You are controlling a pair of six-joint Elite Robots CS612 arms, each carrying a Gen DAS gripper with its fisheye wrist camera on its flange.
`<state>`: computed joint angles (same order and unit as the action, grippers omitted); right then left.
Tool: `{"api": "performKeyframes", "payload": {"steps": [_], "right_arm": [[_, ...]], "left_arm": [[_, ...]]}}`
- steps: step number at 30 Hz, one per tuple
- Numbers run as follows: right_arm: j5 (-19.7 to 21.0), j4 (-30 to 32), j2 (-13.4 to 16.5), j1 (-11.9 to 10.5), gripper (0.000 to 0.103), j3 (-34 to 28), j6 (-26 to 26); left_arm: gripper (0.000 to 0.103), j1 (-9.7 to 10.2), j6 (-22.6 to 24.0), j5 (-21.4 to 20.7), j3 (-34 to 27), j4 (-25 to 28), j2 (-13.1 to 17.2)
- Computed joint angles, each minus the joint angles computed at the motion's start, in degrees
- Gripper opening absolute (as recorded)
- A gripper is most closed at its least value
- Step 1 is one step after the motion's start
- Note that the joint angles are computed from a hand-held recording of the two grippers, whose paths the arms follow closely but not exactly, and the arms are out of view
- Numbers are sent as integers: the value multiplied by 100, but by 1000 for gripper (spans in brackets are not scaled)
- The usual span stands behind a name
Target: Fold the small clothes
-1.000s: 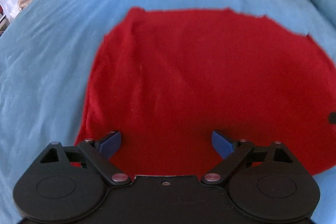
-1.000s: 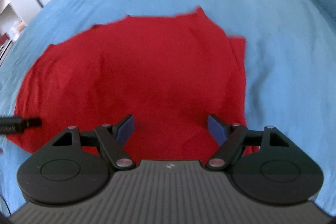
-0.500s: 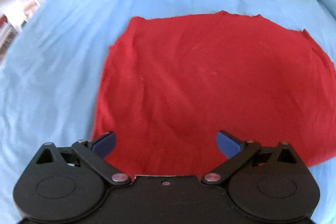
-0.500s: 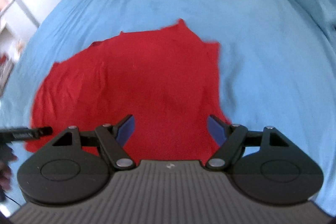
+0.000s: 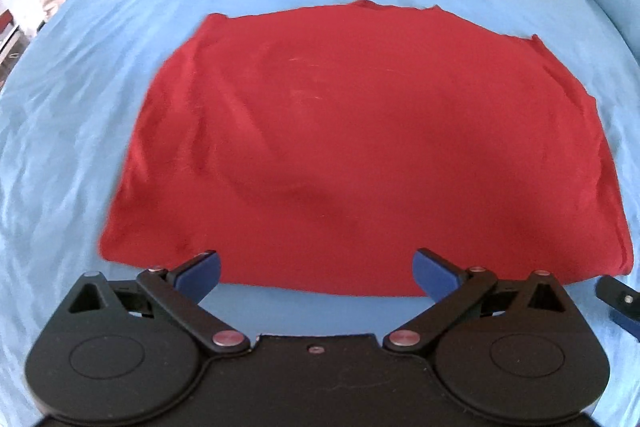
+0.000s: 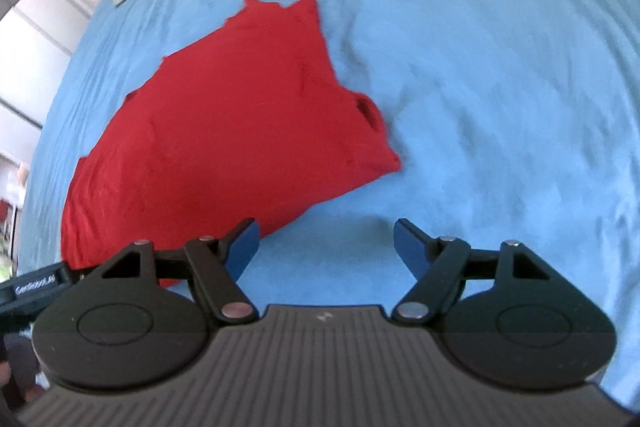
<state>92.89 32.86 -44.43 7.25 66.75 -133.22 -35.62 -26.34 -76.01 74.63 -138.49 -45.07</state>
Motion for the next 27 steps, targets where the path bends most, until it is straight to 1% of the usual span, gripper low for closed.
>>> {"api": "performKeyframes", "payload": {"steps": [2,4,6,9,10,12,13,16,17,19,22,24,25,26,27], "right_arm": [[-34,-182,26,-39,89,64,162],[-98,-396,25,-90,89,132,163],[-160,-540,31,-149,88,132,-24],[-188,-560,102,-243,85,-29,-520],[-293,-518,161,-302,84,-141,-748],[-645,-414,291,-434,81,-372,-1077],[-834,-321,380,-505,80,-523,-1240],[-1219,-15,667,-643,75,-1031,-1743],[-1295,84,763,-666,71,-1207,-1857],[-1483,256,935,-710,65,-1527,-2031],[-1548,553,1138,-713,55,-1927,-2269],[-1514,700,1202,-692,44,-2083,-2444],[-1482,775,1226,-677,41,-2153,-2493],[-1436,822,1224,-660,35,-2180,-2512],[-1561,877,1224,-670,32,-2209,-2576]], "left_arm": [[103,0,0,-57,-86,-18,69],[103,12,-2,-123,-136,-75,113],[103,19,52,-203,-182,-139,150],[103,-3,124,-192,-249,-187,186],[103,-12,149,-207,-259,-219,188],[103,-4,213,-228,-314,-283,228],[103,0,242,-233,-351,-304,252],[103,24,314,-249,-488,-368,356],[103,38,349,-244,-536,-410,399],[103,70,428,-234,-647,-490,497],[103,128,510,-152,-836,-548,661],[103,184,495,-194,-973,-487,765],[103,216,509,-259,-1038,-463,814],[103,243,533,-279,-1080,-445,852],[103,262,581,-274,-1113,-409,881]]}}
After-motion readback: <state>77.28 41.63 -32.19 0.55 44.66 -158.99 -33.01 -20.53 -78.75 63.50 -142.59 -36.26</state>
